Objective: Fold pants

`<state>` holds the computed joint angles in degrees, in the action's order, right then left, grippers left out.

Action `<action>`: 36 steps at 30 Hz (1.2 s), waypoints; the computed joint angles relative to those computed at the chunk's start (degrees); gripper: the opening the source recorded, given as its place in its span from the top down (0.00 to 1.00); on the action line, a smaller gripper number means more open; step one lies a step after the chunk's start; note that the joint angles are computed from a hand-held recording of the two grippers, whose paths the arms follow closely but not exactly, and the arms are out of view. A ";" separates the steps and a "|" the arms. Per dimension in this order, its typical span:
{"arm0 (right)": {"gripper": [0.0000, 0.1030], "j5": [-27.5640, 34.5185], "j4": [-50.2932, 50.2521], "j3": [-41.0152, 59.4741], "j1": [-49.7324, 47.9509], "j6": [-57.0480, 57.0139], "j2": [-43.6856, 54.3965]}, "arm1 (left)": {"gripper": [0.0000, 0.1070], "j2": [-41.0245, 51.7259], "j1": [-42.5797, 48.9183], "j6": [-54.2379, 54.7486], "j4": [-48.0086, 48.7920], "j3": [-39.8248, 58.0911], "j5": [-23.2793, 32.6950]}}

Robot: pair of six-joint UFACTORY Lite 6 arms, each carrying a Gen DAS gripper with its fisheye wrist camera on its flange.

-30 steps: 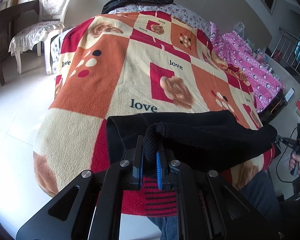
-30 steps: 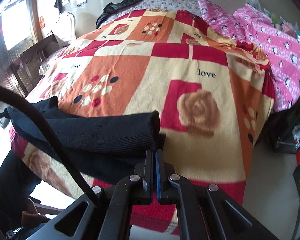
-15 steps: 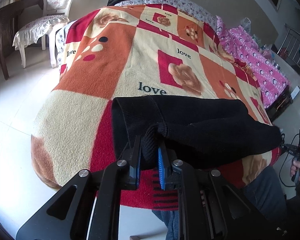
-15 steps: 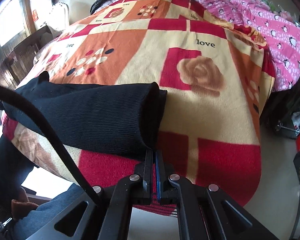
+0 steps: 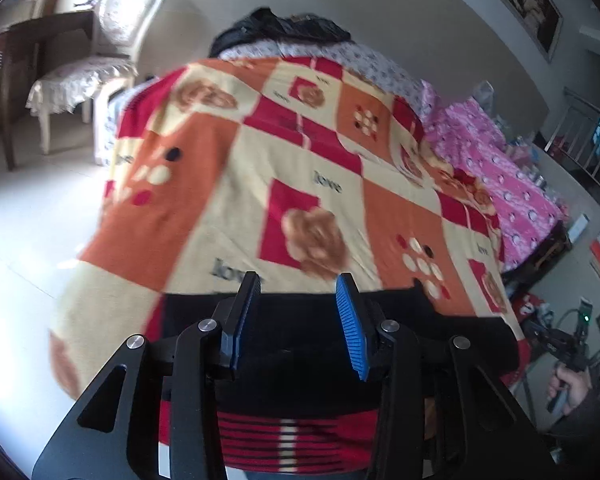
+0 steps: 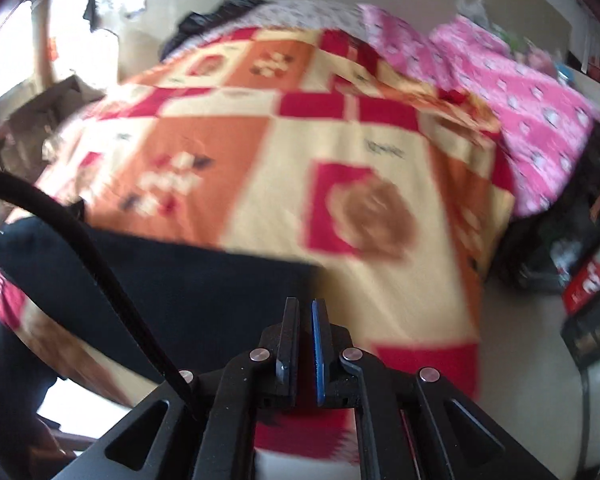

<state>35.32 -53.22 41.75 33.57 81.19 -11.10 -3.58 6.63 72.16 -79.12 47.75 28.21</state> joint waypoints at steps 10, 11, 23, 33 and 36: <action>0.71 -7.94 -7.05 1.17 -0.61 14.47 14.88 | 0.71 10.61 -6.14 -9.81 16.37 0.14 -7.06; 0.70 -8.07 -7.91 0.63 -0.65 16.29 14.57 | 0.71 10.40 -5.70 -15.74 20.58 1.92 -7.37; 0.30 2.89 -24.18 3.93 8.79 43.15 24.47 | 0.71 30.47 -5.95 -44.81 44.75 28.07 6.34; 0.30 3.83 -24.54 3.87 9.54 43.71 24.84 | 0.81 43.14 -12.70 -84.37 87.80 45.59 -0.96; 0.30 4.26 -24.52 3.79 9.84 43.82 24.92 | 0.81 31.46 -11.74 -73.36 73.28 34.52 -5.55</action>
<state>39.58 -77.73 45.54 43.41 125.00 13.83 27.88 -5.10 -1.20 -5.84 82.27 22.66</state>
